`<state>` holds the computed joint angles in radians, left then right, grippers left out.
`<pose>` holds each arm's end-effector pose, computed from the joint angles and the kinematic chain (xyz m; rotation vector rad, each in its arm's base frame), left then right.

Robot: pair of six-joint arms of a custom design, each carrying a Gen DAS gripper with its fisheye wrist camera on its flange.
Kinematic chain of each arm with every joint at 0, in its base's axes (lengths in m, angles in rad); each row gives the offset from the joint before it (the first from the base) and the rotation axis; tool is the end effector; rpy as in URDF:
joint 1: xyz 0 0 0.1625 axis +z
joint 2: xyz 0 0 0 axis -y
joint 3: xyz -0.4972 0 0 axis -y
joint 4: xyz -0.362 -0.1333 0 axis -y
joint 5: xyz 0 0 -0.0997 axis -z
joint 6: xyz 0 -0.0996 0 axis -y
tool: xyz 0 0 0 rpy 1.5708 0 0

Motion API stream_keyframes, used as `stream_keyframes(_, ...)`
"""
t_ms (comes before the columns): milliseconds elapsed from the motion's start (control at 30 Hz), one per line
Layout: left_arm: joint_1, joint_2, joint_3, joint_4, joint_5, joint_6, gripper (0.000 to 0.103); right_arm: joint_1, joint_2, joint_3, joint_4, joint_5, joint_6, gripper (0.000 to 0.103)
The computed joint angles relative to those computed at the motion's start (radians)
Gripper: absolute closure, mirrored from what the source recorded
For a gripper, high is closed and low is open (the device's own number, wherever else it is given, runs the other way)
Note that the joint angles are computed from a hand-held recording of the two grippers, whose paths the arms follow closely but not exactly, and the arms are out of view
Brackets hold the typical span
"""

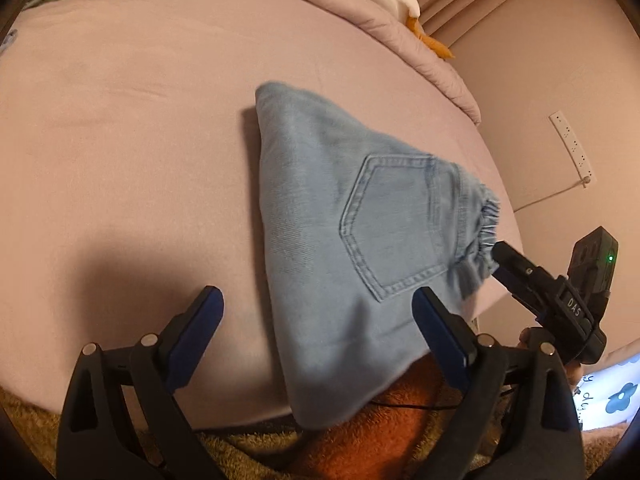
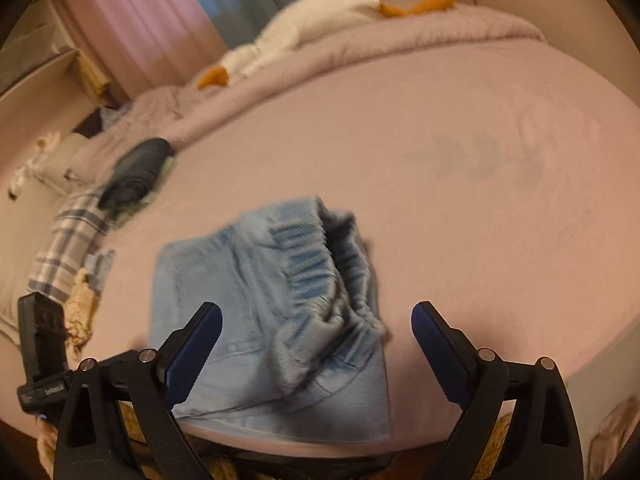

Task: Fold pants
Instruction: 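Fold the waistband over with the right tool toward the left tool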

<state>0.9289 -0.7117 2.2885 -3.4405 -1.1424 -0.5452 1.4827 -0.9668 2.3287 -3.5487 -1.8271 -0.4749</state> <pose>-0.1570 -0.5018 0.0673 0.0467 2.8678 -0.6993 0.0641 -0.5021 0.1966 0.4014 -2.6128 0.7126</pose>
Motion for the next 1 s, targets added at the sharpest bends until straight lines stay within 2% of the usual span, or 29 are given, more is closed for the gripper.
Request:
stream_keyframes(67,0.012,0.031,-0.010,-0.016,-0.002,0.006,0.006,0.001,0.025,-0.010,0.018,-0.024,-0.008,0.008)
stream_keyframes(133,0.001,0.043,-0.009,-0.045,0.007,0.050,0.001,-0.009,0.036,-0.024,0.073,-0.009,-0.001,0.008)
stream_keyframes(233,0.004,0.048,-0.036,-0.008,-0.003,0.069,0.002,-0.023,0.061,-0.048,0.140,-0.008,0.029,0.008)
stream_keyframes(333,0.020,0.051,-0.037,-0.034,-0.013,0.099,0.002,-0.010,0.091,-0.048,0.085,-0.026,0.011,0.007)
stream_keyframes(400,0.030,0.049,-0.046,-0.031,-0.028,0.108,0.002,-0.006,0.098,-0.055,0.091,-0.029,0.011,0.004)
stream_keyframes(467,0.049,0.056,-0.081,-0.025,-0.071,0.127,0.004,-0.010,0.105,-0.056,0.072,-0.013,0.012,0.004)
stream_keyframes(533,0.074,0.060,-0.102,-0.027,-0.121,0.129,0.022,-0.012,0.112,-0.053,0.043,-0.008,0.010,0.005)
stream_keyframes(567,0.075,0.056,-0.096,-0.027,-0.114,0.104,0.028,-0.006,0.123,-0.047,0.010,-0.016,0.004,0.008)
stream_keyframes(633,0.060,0.053,-0.091,-0.016,-0.078,0.089,0.049,0.001,0.135,-0.040,-0.027,-0.027,-0.011,0.016)
stream_keyframes(667,0.048,0.052,-0.080,-0.020,-0.044,0.084,0.054,0.003,0.136,-0.036,-0.039,-0.026,-0.012,0.021)
stream_keyframes(767,0.046,0.043,-0.065,-0.050,-0.070,0.051,0.061,0.001,0.121,-0.027,-0.036,0.002,0.003,0.036)
stream_keyframes(833,0.041,0.030,-0.063,-0.063,-0.092,0.042,0.069,0.007,0.112,-0.020,-0.042,0.007,0.013,0.043)
stream_keyframes(867,0.033,0.022,-0.054,-0.086,-0.108,0.049,0.069,0.016,0.107,-0.012,-0.055,0.007,0.005,0.046)
stream_keyframes(933,0.007,0.012,-0.044,-0.087,-0.091,0.048,0.069,0.025,0.101,-0.002,-0.072,0.019,-0.008,0.049)
stream_keyframes(1000,-0.033,-0.003,-0.041,-0.055,-0.035,0.054,0.069,0.034,0.089,0.008,-0.077,0.034,-0.011,0.052)
